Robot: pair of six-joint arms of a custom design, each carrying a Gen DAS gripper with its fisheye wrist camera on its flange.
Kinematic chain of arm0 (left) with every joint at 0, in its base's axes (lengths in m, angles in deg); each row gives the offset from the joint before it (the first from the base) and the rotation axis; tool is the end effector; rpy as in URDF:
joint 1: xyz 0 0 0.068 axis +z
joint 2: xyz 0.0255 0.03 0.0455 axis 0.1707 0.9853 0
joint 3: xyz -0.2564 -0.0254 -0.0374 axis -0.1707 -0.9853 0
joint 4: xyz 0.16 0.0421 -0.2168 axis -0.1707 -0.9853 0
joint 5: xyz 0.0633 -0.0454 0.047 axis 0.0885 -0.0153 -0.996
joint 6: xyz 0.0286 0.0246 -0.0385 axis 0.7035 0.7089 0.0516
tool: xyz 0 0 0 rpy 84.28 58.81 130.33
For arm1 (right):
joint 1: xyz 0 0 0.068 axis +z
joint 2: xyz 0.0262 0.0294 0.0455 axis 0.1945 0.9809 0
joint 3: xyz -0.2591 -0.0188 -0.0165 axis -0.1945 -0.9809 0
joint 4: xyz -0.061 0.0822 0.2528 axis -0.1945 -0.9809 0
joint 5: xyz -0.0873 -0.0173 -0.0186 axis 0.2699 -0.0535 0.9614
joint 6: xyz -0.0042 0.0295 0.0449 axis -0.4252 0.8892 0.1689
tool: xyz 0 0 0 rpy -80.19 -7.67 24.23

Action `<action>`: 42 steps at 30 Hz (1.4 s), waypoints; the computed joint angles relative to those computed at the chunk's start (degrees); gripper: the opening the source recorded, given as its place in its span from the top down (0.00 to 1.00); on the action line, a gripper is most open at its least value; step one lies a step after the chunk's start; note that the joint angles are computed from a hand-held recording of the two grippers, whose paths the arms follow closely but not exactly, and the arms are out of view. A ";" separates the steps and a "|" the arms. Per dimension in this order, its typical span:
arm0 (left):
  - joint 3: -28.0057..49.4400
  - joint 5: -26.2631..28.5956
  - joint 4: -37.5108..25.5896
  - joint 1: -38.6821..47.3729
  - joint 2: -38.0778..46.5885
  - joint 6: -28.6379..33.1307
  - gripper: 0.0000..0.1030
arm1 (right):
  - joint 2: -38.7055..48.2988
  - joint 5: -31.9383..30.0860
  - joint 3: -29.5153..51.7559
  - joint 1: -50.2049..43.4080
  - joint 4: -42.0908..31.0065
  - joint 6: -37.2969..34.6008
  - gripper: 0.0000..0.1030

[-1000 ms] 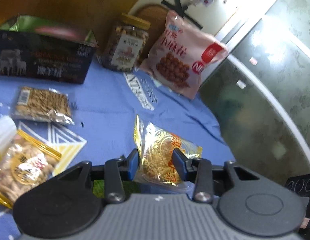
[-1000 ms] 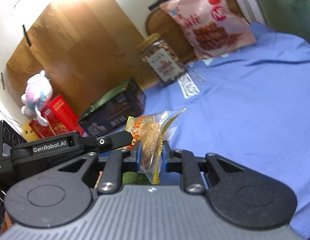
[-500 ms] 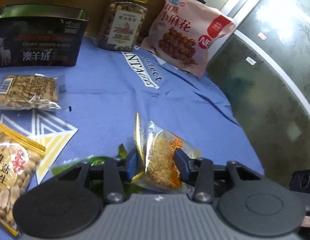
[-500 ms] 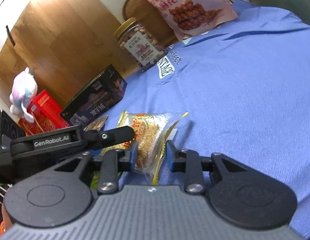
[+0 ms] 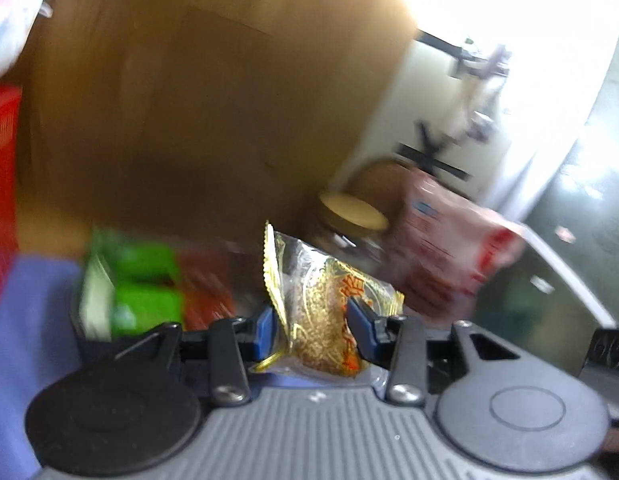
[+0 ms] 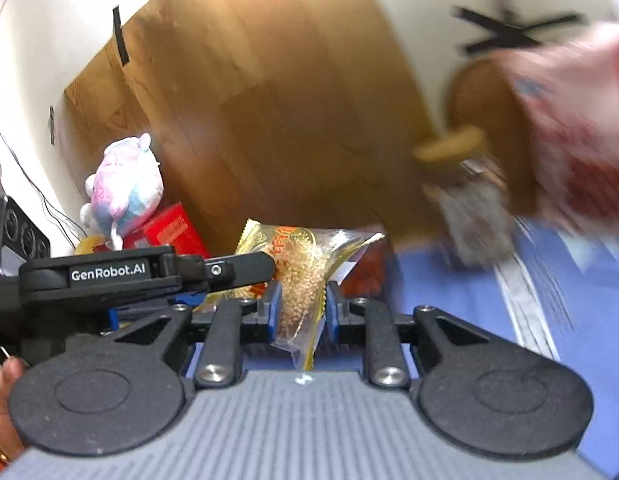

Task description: Organize snacks

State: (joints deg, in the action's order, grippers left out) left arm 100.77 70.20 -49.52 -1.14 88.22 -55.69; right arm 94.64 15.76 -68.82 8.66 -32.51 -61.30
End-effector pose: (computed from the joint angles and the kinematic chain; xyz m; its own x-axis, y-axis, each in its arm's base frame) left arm 0.2544 -0.0589 0.1245 -0.6257 -0.2213 -0.7480 0.1973 0.8828 -0.4262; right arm 0.2563 0.0096 0.0895 -0.5897 0.1410 -0.7952 -0.3870 0.8149 0.4314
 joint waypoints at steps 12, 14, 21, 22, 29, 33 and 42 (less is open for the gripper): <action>22.11 0.12 5.28 6.62 36.38 0.04 0.53 | 29.94 20.06 25.35 12.92 -1.31 -6.48 0.70; 21.02 -0.11 6.91 6.58 35.91 -0.24 0.52 | 29.32 20.20 23.14 12.59 2.31 -6.65 0.70; 3.50 4.21 13.26 9.22 19.29 1.59 0.51 | 17.21 5.43 7.00 0.09 5.10 -5.16 0.67; 0.30 5.78 13.61 9.82 16.70 2.06 0.47 | 15.94 2.34 4.24 -2.35 4.87 -5.45 0.67; -5.11 9.71 15.63 10.47 23.81 0.60 0.42 | 25.69 -9.00 0.50 -10.91 2.68 -6.32 0.65; -2.41 14.15 19.19 10.29 33.17 -3.46 0.42 | 30.88 -11.54 2.76 -10.55 2.73 -3.19 0.66; -8.99 8.77 26.08 5.33 29.78 -3.69 0.78 | 28.39 -10.38 -1.94 -7.40 5.98 -0.10 0.86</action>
